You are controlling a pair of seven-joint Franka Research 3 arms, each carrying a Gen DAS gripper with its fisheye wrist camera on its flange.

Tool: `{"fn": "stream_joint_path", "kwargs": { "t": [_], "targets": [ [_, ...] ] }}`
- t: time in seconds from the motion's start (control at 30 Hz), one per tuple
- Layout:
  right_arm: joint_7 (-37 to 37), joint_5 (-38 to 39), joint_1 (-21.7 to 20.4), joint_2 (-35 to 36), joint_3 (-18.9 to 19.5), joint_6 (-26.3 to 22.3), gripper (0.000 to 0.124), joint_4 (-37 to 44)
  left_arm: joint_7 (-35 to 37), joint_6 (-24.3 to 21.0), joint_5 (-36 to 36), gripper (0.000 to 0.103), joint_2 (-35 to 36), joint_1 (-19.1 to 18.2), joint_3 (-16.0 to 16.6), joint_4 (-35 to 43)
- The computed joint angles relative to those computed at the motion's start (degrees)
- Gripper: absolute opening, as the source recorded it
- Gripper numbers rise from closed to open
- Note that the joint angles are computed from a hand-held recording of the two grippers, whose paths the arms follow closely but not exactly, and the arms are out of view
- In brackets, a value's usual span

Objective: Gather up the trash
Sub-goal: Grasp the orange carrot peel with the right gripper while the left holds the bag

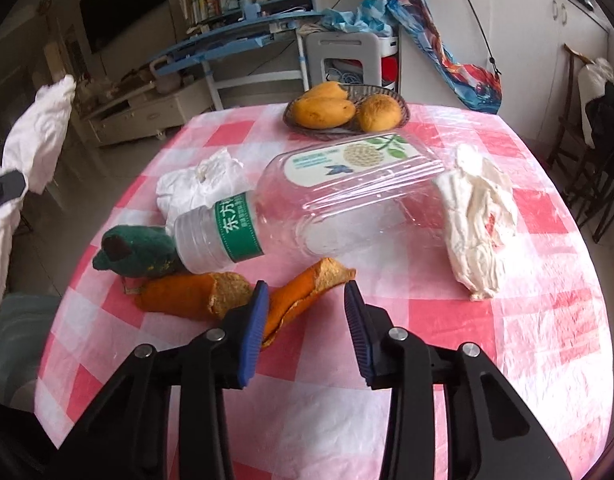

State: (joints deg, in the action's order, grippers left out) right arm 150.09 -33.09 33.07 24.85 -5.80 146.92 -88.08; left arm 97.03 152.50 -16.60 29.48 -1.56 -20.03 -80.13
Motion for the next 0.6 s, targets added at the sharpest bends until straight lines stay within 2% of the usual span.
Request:
{"fn": "stream_joint_path", "kwargs": {
  "t": [0.2,0.37,0.5,0.6],
  "targets": [
    [-3.28,0.69,-0.60,-1.57,1.01,-0.76,0.038,-1.97,-0.27,-0.01,0.30,0.006,-0.10,-0.10,0.05,-0.04],
    [-9.09,9.34,-4.19,-3.65,4.27,5.75,0.027,-6.47,0.35,0.00,0.36,0.006,-0.18,-0.12,-0.15,-0.07],
    [-17.44,16.83,-5.28,-3.97,6.98,5.42,0.025,-6.73,0.84,0.26,0.00,0.006,-0.60,0.14,-0.28,-0.52],
    [-23.96,22.09,-5.60,-4.54,8.82,3.27,0.025,-6.90,1.11,0.61,-0.81,0.006,-0.98,0.61,-0.47,-0.96]
  ]
}}
